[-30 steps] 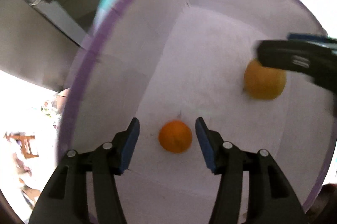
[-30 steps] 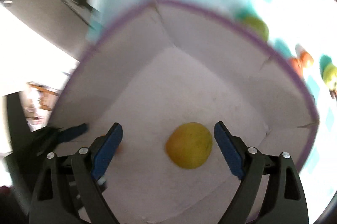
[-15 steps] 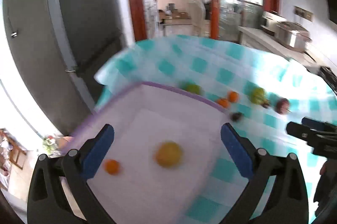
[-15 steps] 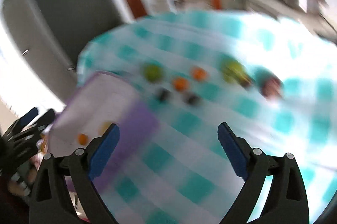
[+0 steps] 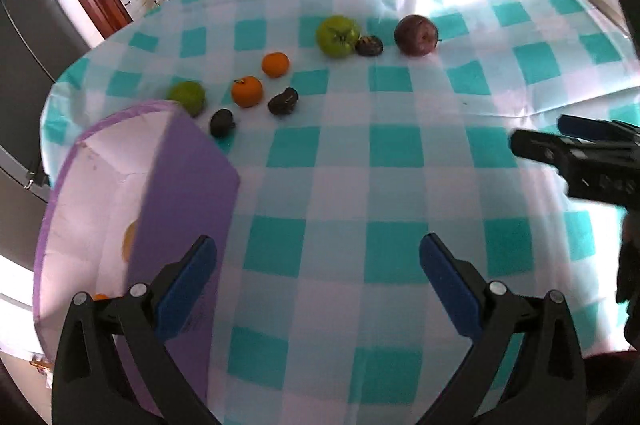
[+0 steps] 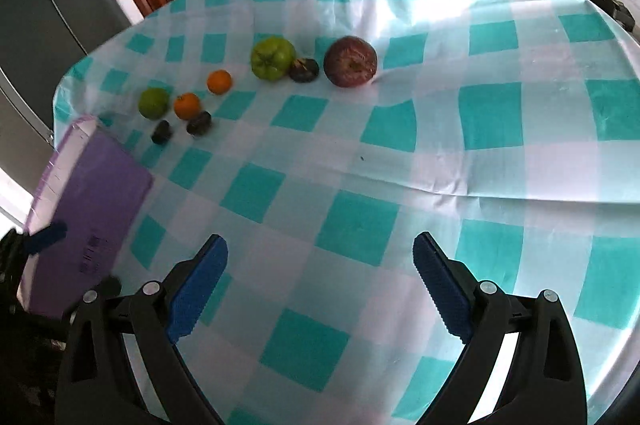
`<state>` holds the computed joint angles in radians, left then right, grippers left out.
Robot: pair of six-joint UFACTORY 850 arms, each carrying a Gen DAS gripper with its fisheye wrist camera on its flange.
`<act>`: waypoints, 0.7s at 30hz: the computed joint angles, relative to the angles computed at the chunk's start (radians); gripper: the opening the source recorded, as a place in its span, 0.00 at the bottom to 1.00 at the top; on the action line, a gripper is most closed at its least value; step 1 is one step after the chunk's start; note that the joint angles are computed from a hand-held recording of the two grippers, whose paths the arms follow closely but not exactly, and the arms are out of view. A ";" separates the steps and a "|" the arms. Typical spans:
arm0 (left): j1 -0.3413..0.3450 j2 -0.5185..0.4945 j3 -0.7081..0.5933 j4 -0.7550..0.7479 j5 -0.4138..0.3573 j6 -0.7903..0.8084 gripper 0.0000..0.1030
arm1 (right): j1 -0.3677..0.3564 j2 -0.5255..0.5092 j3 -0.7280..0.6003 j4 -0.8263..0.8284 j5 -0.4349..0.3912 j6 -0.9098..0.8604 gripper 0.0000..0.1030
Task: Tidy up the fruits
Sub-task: 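Move both open tools back over the fruits on the tablecloth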
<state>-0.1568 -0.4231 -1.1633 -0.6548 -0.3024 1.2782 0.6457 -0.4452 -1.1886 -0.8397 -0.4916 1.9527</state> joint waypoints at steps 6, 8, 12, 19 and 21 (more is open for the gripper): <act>-0.045 -0.131 -0.094 -0.167 0.066 0.143 0.98 | -0.060 -0.050 -0.043 0.077 -0.030 -0.152 0.86; -0.055 -0.177 -0.137 -0.242 0.076 0.200 0.98 | -0.089 -0.091 -0.084 0.101 -0.039 -0.208 0.81; -0.074 -0.279 -0.245 -0.164 0.094 0.035 0.98 | -0.136 -0.198 -0.193 0.153 -0.068 -0.285 0.77; -0.086 -0.415 -0.413 -0.003 0.083 -0.230 0.88 | -0.175 -0.315 -0.323 0.135 -0.128 -0.352 0.76; -0.088 -0.447 -0.460 0.037 0.060 -0.275 0.85 | -0.189 -0.337 -0.344 0.131 -0.137 -0.361 0.76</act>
